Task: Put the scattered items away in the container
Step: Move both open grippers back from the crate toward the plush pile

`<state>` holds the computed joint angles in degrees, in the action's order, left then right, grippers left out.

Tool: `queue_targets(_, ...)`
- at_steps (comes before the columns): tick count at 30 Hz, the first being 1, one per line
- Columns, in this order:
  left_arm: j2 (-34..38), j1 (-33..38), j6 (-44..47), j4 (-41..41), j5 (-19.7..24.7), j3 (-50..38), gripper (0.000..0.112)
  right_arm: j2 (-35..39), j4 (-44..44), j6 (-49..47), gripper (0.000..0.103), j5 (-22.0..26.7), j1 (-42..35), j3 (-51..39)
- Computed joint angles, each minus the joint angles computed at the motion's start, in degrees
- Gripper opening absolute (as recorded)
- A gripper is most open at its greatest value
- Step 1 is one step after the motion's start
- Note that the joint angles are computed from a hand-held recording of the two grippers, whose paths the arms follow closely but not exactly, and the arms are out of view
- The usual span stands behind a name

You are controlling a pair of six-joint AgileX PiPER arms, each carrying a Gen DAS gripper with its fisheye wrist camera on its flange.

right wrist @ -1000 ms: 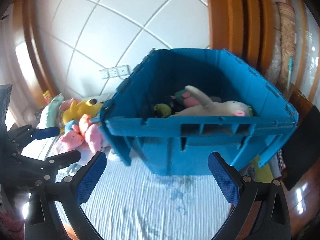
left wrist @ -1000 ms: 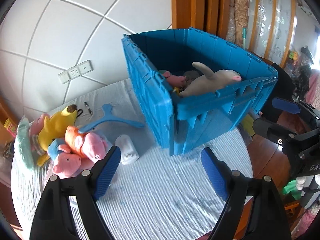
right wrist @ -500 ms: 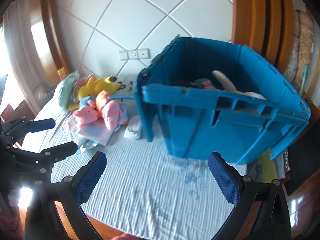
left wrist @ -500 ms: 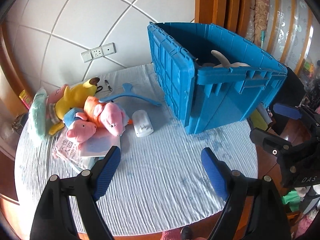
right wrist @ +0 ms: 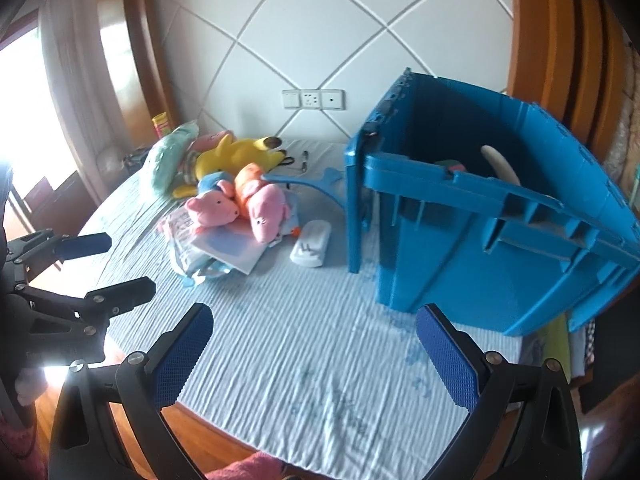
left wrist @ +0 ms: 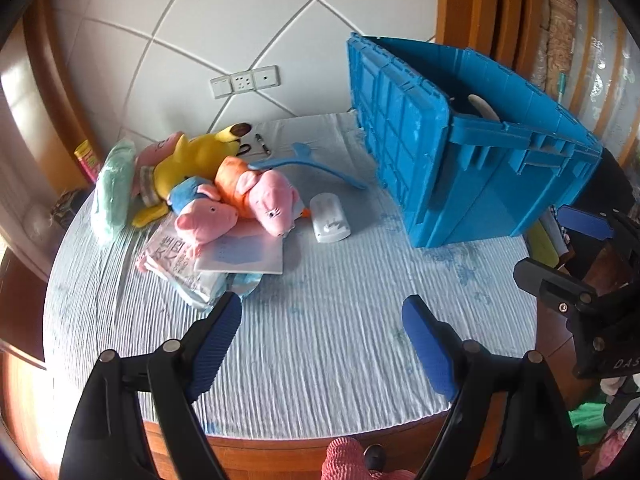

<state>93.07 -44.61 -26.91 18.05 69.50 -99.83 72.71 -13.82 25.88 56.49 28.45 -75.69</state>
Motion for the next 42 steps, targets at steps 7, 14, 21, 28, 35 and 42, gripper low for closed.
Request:
queue_targets(7,-4.2,2.6,-2.0,0.4,-0.1,5.8,0.083,2.9,1.4,-0.2,0.103,-1.6,2.4,-0.8)
queue_targets(14,-7.1,8.1,-0.6,-0.2,-1.4,9.7,0.083,7.1,1.6,-0.1,0.103,-2.9,5.0,-4.0)
queue_targets(21,-8.6,16.0,4.7,-4.0,-4.7,12.8,0.083,13.1,1.1,1.3,0.103,-3.4,7.3,-8.8)
queue_targets(28,-6.3,25.2,13.7,-9.7,-7.5,12.7,0.083,20.1,1.8,2.2,0.103,-3.1,7.7,-15.1)
queue_targets(35,-0.3,34.3,25.0,-16.1,-9.5,9.2,0.083,29.6,2.1,4.3,0.103,-1.8,7.3,-24.5)
queue_targets(42,7.4,42.7,34.2,-21.8,-9.6,3.0,0.083,40.0,2.1,6.7,0.103,0.8,7.5,-35.9)
